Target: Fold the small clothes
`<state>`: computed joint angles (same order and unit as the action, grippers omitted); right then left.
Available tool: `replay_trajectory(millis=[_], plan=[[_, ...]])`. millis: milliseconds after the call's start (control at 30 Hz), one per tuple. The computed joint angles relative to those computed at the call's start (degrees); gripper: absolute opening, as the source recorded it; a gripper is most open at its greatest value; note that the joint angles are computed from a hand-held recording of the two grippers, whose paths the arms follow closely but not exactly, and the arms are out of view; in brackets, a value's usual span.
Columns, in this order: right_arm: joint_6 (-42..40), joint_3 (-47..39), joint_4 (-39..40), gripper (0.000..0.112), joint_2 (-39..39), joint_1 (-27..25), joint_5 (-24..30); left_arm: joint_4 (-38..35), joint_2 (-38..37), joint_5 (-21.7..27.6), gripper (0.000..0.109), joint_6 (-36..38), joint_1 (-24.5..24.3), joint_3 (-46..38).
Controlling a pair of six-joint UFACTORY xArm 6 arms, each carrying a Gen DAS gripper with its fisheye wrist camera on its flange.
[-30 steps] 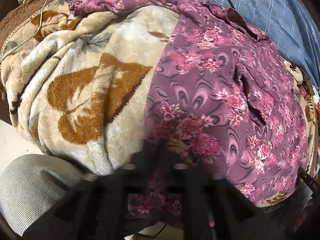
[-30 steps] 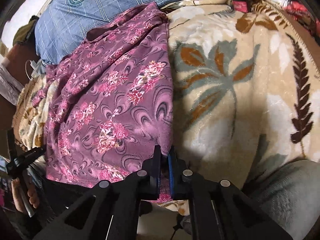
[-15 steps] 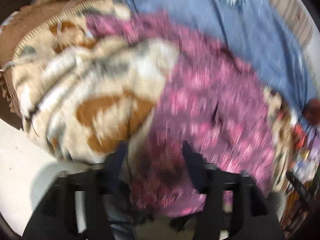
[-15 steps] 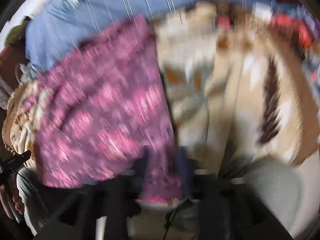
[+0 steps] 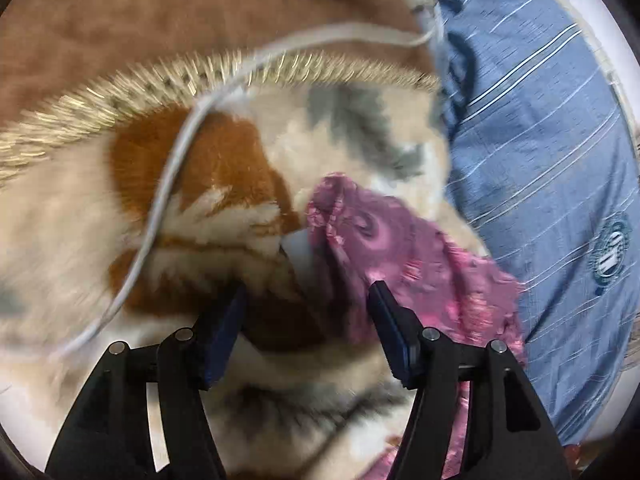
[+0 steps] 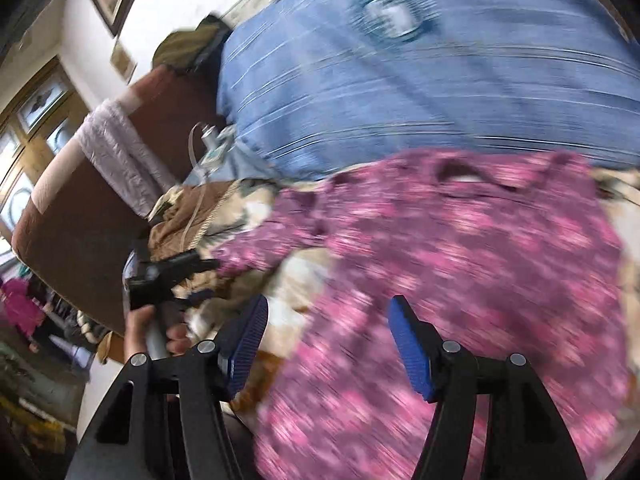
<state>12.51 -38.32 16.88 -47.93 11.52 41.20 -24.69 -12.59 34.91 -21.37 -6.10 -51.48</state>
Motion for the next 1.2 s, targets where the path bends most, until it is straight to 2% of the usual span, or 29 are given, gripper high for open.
replay_trajectory(millis=[33,100,167,233,300,333,367,400,467,533,633,667,733,800,867,900,1000,1067,1200], plan=[[-1.7,-1.8,2.2,0.065,4.4,1.2,-1.8,-2.5,0.6,-0.6,0.058,1.1,0.3,0.3],[-6.1,-4.7,8.5,0.065,11.7,2.7,-4.1,-3.8,0.6,-1.7,0.034,3.0,0.9,0.6],[-8.3,-7.6,11.7,0.065,17.8,4.0,-5.3,-2.2,-0.6,-3.0,0.025,2.8,0.6,1.0],[-8.4,-9.0,12.1,0.065,20.6,4.5,-5.6,-2.3,-4.2,-6.9,0.0,4.8,-0.4,3.1],[-9.4,-9.7,13.9,0.065,22.5,4.1,-6.2,-0.5,-7.9,-10.9,0.002,7.8,-2.1,4.7],[-9.8,-10.1,15.0,0.065,22.9,3.6,-6.2,-1.6,-9.8,-14.0,0.002,11.6,-2.9,6.4],[-10.3,-10.1,15.9,0.065,23.1,3.0,-6.5,-5.1,-12.3,-16.9,0.002,17.2,-4.2,8.3],[-10.4,-10.0,15.9,0.065,23.0,2.5,-6.5,-11.0,-13.9,-17.8,0.002,23.2,-5.0,8.8],[-10.0,-10.2,15.4,0.065,23.0,1.1,-6.1,-23.0,-16.8,-16.9,0.001,35.2,-6.6,8.9],[-10.2,-10.7,15.2,0.065,23.3,-0.2,-5.3,-34.2,-18.6,-17.6,0.001,47.2,-11.2,8.3],[-12.0,-9.9,16.2,0.065,20.9,-3.7,-4.5,-40.3,-22.8,-22.3,0.001,65.2,-20.3,9.4],[-11.2,-9.0,15.1,0.065,19.3,-5.0,-4.5,-42.6,-25.0,-22.0,0.001,71.2,-24.2,10.1],[-9.4,-7.1,13.0,0.065,16.4,-7.7,-3.9,-47.5,-25.8,-16.2,0.001,82.8,-27.5,9.4],[-9.5,-4.4,12.5,0.065,12.3,-12.3,-2.0,-44.3,-24.8,-13.1,0.001,86.8,-32.1,9.5],[-9.6,-2.5,11.8,0.066,9.2,-17.0,-0.2,-34.8,-22.7,-10.0,0.001,82.1,-35.8,9.8],[-9.8,-2.0,11.9,0.066,8.5,-18.5,0.4,-29.0,-21.4,-9.9,0.001,79.4,-38.7,10.4],[-15.6,-1.2,15.6,0.066,7.6,-24.9,5.7,-17.2,-19.2,-8.3,0.001,74.6,-42.6,11.9],[-21.4,-1.4,18.8,0.066,9.1,-28.0,8.9,-14.5,-18.2,-6.2,0.001,73.8,-43.5,11.9],[-29.1,-2.1,24.8,0.065,13.0,-30.8,16.3,-13.9,-18.8,-2.7,0.001,73.3,-43.1,12.3]])
